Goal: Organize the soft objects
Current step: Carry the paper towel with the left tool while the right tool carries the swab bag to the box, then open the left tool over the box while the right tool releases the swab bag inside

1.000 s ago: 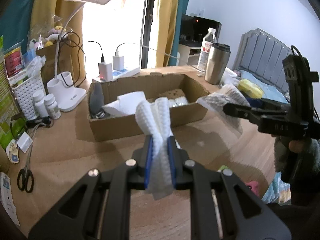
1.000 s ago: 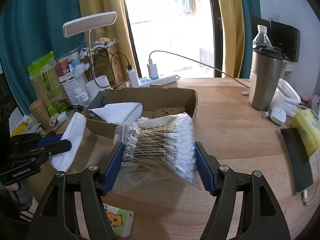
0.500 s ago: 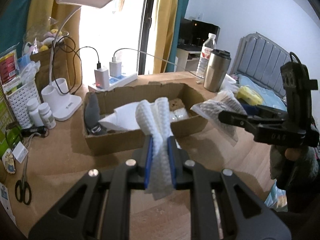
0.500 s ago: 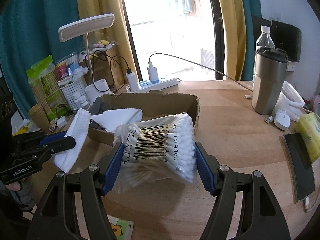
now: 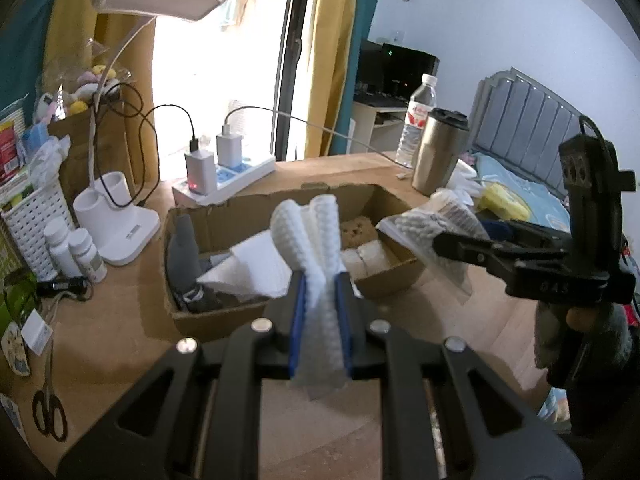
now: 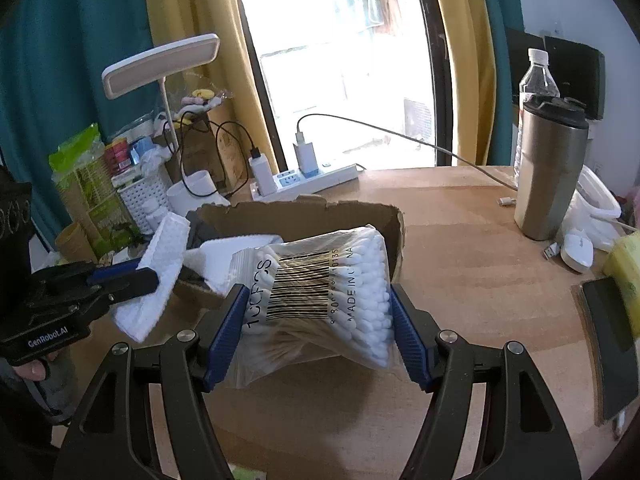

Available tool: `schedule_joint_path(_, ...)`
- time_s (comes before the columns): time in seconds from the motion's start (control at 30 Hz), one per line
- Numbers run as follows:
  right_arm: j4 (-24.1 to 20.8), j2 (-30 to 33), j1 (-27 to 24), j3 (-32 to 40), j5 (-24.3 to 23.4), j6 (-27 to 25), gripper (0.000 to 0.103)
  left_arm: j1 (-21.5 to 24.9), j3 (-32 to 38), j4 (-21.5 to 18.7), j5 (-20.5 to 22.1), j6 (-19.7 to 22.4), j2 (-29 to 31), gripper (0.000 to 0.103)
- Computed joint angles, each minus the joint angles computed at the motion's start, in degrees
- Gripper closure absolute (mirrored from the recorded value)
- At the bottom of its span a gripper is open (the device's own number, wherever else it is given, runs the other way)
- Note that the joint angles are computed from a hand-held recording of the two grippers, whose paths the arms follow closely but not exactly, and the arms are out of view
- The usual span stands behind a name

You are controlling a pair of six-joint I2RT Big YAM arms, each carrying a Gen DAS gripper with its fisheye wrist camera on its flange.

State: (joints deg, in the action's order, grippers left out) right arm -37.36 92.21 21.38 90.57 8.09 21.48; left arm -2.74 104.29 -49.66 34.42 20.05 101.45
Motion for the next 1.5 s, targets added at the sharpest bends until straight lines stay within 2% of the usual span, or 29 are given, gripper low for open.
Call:
schedule_joint_path(0.37, -0.4, 2.8, -0.9, 3.5, -1.2, -1.0, 0.031, -0.7, 3.8, -0.3, 0.0, -1.4, 3.0, 0.087)
schedule_joint_path(0.93, -1.0, 6.1, -2.2, 6.7, -2.3, 0.5, 0.031, -1.8, 8.8, -1.9, -0.6, -2.0, 6.9, 0.087)
schedule_joint_path(1.07, -3.1, 7.4, -2.3, 8.1, -2.3, 0.4, 0.027, -2.1, 10.0, -2.4, -0.8, -2.1, 8.0, 0.087)
schedule_joint_path(1.27, -1.3, 6.4, -2.0, 6.7, -0.1, -1.5, 0.019, -2.5, 11.4, -3.3, -1.2, -1.7, 9.2, 0.087)
schedule_joint_path(1.5, -1.5, 6.2, -2.7, 5.6, 0.8, -0.5, 0.019, -3.0, 12.2, -3.9, -1.7, -1.5, 9.9, 0.087)
